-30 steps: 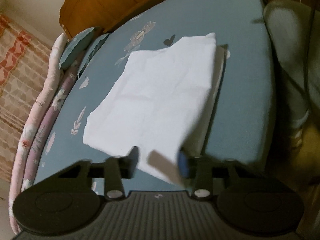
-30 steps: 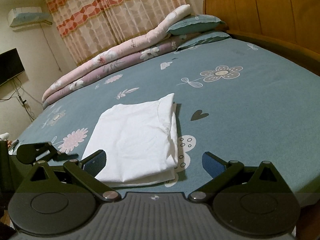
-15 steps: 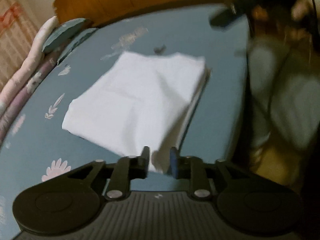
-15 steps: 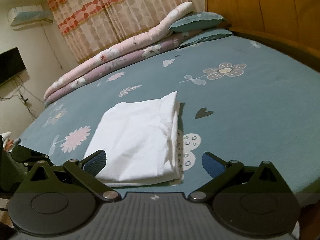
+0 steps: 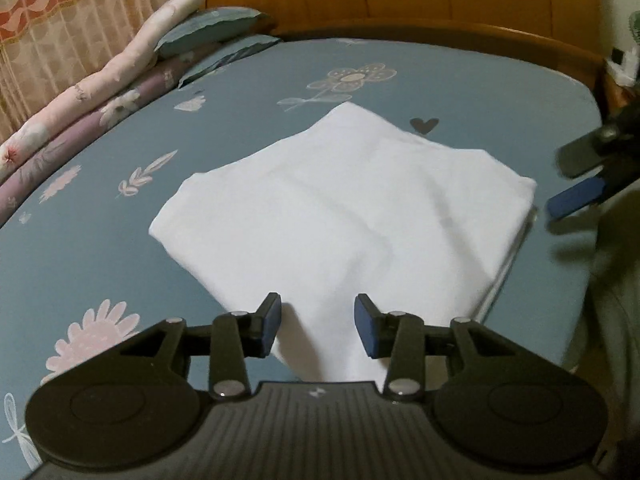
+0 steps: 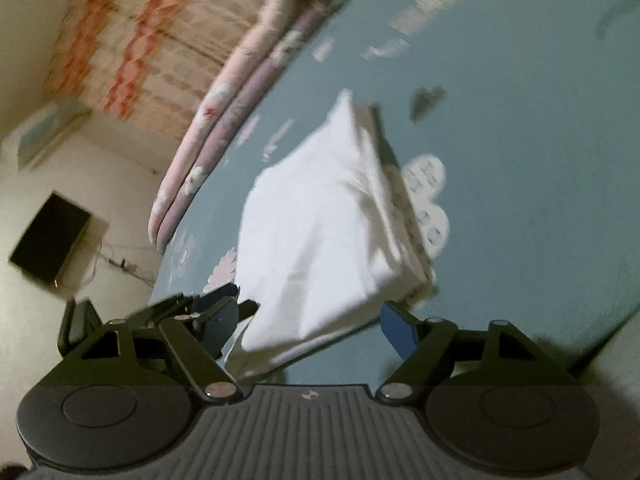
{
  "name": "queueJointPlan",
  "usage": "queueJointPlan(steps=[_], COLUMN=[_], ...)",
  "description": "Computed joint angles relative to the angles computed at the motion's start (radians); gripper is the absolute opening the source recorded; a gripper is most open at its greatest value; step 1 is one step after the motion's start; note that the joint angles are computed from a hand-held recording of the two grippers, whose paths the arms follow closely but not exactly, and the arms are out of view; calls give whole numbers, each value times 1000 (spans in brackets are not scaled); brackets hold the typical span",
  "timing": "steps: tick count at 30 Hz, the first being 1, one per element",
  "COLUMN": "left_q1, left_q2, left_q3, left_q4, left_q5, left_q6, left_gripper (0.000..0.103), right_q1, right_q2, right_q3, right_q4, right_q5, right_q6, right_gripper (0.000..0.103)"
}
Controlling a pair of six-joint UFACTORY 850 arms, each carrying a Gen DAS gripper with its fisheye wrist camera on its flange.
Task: Fold clothes
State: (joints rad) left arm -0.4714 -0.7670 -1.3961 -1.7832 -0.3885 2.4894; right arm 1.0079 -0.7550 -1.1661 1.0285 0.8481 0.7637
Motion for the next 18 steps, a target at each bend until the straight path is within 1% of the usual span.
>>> queueJointPlan(steps=[2, 4, 6, 8, 9, 10, 11, 14, 17, 18], left_q1=[7, 13, 15, 15, 11, 9, 9, 12, 13, 13], left_q2=[16, 34, 40, 40, 41, 40, 38, 40, 59, 65], left_q3=[23, 48, 58, 62, 67, 71, 73, 84, 98, 103], left_q4=[-47, -102, -80, -45, -45, -38, -17, 36, 73, 86], left_q5=[-23, -43, -52, -51, -40, -30, -27, -23, -19, -18], left_q6=[48, 104, 97, 72, 73, 68, 48, -10, -22, -27], left_gripper=[49, 57, 61, 62, 62, 62, 62, 63, 63, 64], right_q1=[-7, -11, -14, -18, -17, -16, -12, -5, -11, -12], right_q2=[-15, -26, -33, -41, -44, -46, -44, -32, -24, -21], right_q3=[1, -4, -16, -37, -47, -54, -54, -38, -29, -27], right_q4=[-35, -36, -3, 63, 108, 149, 172, 197, 213, 211], right_q5=[17, 42, 47, 24, 8, -1, 0, 8, -22, -27], right_q6=[70, 78, 29, -73, -121, -156, -175, -187, -202, -198], right_gripper=[77, 73, 71, 63, 46, 23, 12, 11, 12, 14])
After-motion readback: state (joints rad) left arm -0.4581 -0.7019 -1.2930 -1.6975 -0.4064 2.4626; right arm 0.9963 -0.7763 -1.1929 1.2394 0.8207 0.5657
